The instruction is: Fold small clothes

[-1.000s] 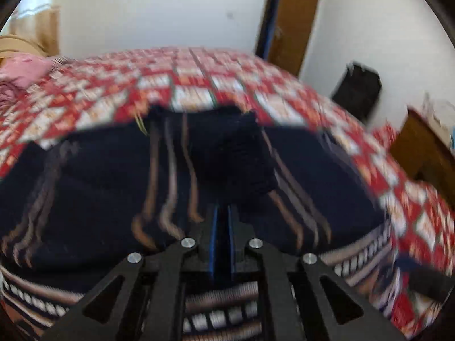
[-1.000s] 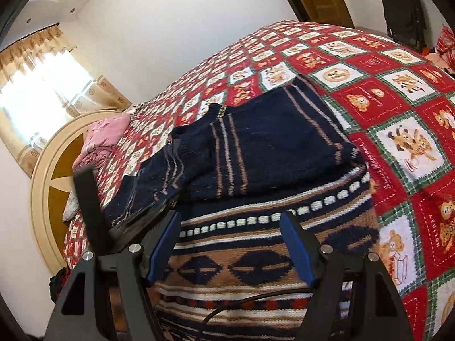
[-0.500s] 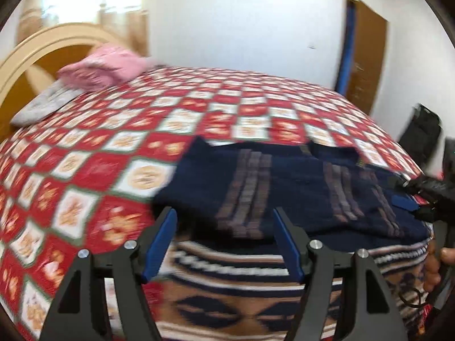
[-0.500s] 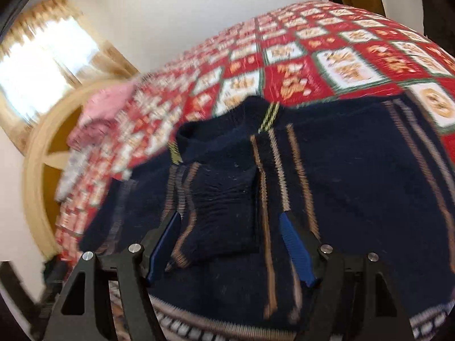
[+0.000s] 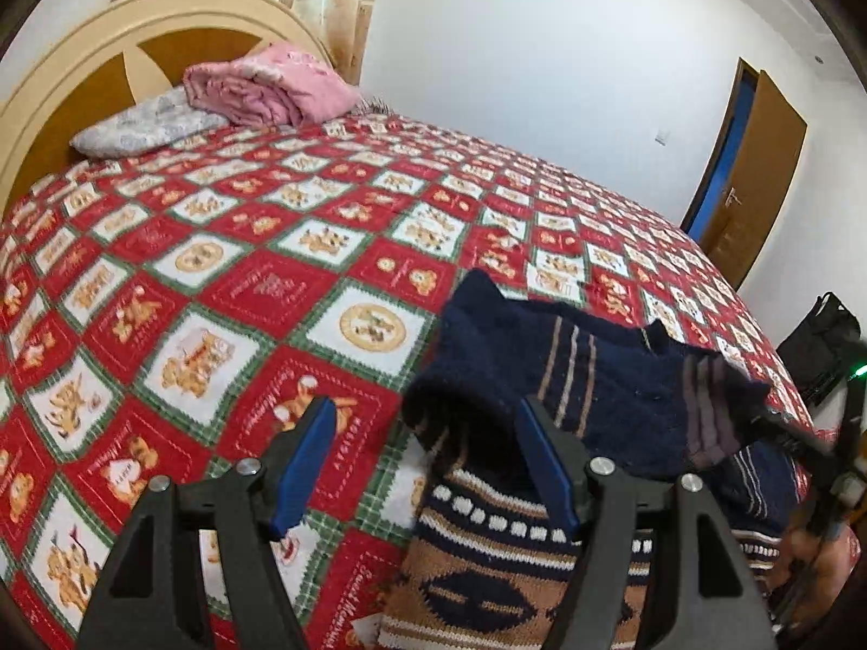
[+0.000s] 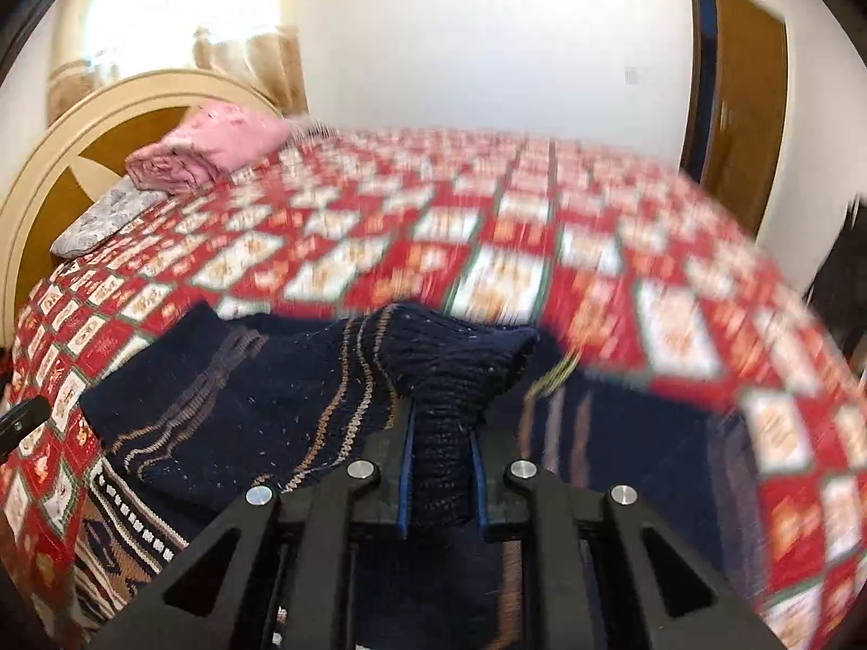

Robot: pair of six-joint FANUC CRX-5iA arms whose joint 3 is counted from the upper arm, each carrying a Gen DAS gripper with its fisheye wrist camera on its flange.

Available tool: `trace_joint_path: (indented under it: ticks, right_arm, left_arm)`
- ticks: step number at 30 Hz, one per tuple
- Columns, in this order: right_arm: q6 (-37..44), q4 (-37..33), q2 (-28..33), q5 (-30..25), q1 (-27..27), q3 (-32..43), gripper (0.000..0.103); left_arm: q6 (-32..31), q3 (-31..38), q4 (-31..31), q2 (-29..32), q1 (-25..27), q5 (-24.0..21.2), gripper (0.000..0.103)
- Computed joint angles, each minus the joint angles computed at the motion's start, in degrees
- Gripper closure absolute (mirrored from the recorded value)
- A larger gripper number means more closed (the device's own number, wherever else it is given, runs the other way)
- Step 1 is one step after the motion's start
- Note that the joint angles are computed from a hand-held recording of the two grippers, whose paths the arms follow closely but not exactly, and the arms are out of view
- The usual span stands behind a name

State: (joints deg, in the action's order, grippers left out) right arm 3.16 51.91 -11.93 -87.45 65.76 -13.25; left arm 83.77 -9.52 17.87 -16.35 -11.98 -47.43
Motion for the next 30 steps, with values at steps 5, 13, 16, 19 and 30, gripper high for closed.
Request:
trace_joint_path:
  ticks: [5, 13, 16, 19, 30]
  right_arm:
    - [5.1, 2.4, -2.42, -8.79, 2.36, -0.54, 0.086]
    - [-5.19, -9.46, -10.06, -9.9, 2.66, -9.89, 0.073]
    - [-13.47, -8.94, -14.65, -10.41, 5.42, -12.61, 0.057]
    - [-19.82, -6.31, -14.28, -20.69, 10.46, -11.39, 0.057]
    - [-4.89, -4.04, -6.53, -8.61, 3.87, -7.0, 0.068]
  left_arm:
    - [0.36, 0.89, -0.9, 0.27, 0.14, 0.7, 0.032]
    - [0.37, 2.97, -2.87, 3.13, -3.64, 0.41, 0.032]
    - [-0.38, 4.47, -3.43, 4.74, -5.31, -1.42, 0.032]
    - [-1.73, 4.38, -2.69, 5.04, -5.9, -1.49, 0.032]
    - [3.7, 13.42, -11.34, 13.14, -14.7, -4.68, 0.032]
